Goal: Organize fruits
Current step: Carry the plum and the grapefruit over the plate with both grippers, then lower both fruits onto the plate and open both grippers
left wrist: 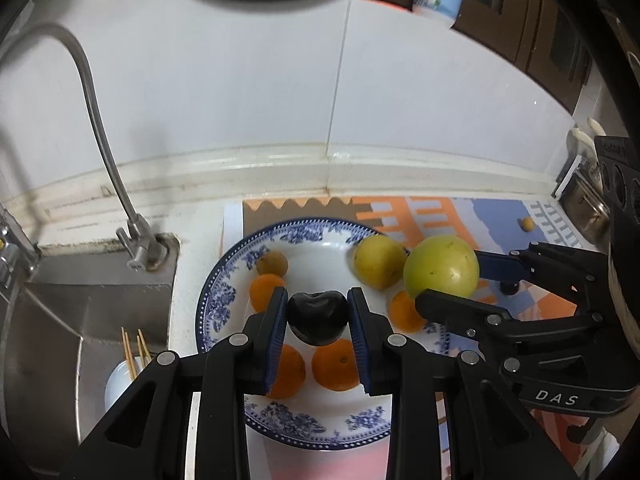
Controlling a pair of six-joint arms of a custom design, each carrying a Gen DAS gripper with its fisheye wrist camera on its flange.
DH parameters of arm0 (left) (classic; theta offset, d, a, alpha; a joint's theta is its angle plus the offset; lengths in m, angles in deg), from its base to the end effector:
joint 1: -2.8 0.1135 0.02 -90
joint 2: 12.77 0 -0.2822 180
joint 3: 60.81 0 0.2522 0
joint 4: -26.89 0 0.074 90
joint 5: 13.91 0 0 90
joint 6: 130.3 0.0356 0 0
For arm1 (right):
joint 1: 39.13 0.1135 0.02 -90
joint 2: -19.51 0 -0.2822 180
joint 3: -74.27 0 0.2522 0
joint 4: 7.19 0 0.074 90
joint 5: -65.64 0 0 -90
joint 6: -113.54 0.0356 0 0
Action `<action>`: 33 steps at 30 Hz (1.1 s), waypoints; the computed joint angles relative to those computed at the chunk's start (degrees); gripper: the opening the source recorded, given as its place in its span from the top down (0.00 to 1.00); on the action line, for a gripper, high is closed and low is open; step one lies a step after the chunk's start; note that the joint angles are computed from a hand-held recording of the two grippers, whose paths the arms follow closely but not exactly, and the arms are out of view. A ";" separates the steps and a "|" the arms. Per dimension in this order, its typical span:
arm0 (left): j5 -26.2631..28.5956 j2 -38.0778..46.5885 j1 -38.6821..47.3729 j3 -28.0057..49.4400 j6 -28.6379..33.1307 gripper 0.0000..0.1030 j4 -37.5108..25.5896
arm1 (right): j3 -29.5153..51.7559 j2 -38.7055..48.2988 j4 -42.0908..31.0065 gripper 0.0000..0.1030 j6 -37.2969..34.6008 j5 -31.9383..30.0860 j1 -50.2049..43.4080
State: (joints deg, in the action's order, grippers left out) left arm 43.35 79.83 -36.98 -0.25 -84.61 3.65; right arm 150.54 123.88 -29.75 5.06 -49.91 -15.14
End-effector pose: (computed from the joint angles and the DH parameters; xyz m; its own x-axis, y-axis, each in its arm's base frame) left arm 0.2473 -0.1809 0.1762 -0.6626 -0.2129 -0.7181 -0.2255 0.9710 -0.0798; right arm 0.3407 0.1684 0.1860 -0.4747 -0.5243 -0.7070 -0.8088 0.5767 0.1154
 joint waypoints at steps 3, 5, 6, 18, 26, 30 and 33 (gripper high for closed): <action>1.85 0.98 1.74 -0.68 0.55 0.71 1.39 | 1.85 2.69 -0.25 0.52 -0.09 0.61 0.57; 3.22 1.79 2.77 -0.71 1.27 0.71 1.98 | 3.13 4.38 -0.57 0.52 0.03 0.59 0.82; 3.49 2.09 3.01 -0.64 1.41 0.71 2.12 | 3.81 5.12 -0.93 0.52 0.09 0.48 0.91; 3.88 3.78 4.38 0.72 1.17 0.56 0.17 | 8.33 10.01 -3.60 0.51 -0.96 -0.87 1.90; -1.96 2.13 0.33 3.47 -3.47 0.55 -8.88 | 5.35 6.92 -0.69 0.48 -0.95 -1.64 0.96; -5.02 1.30 -2.96 5.52 -6.12 0.54 -13.34 | 1.93 3.18 1.33 0.48 -0.89 -1.70 -0.66; -6.96 1.34 -5.74 7.79 -8.83 0.52 -16.57 | -0.80 -0.23 2.22 0.48 -0.84 -2.69 -2.43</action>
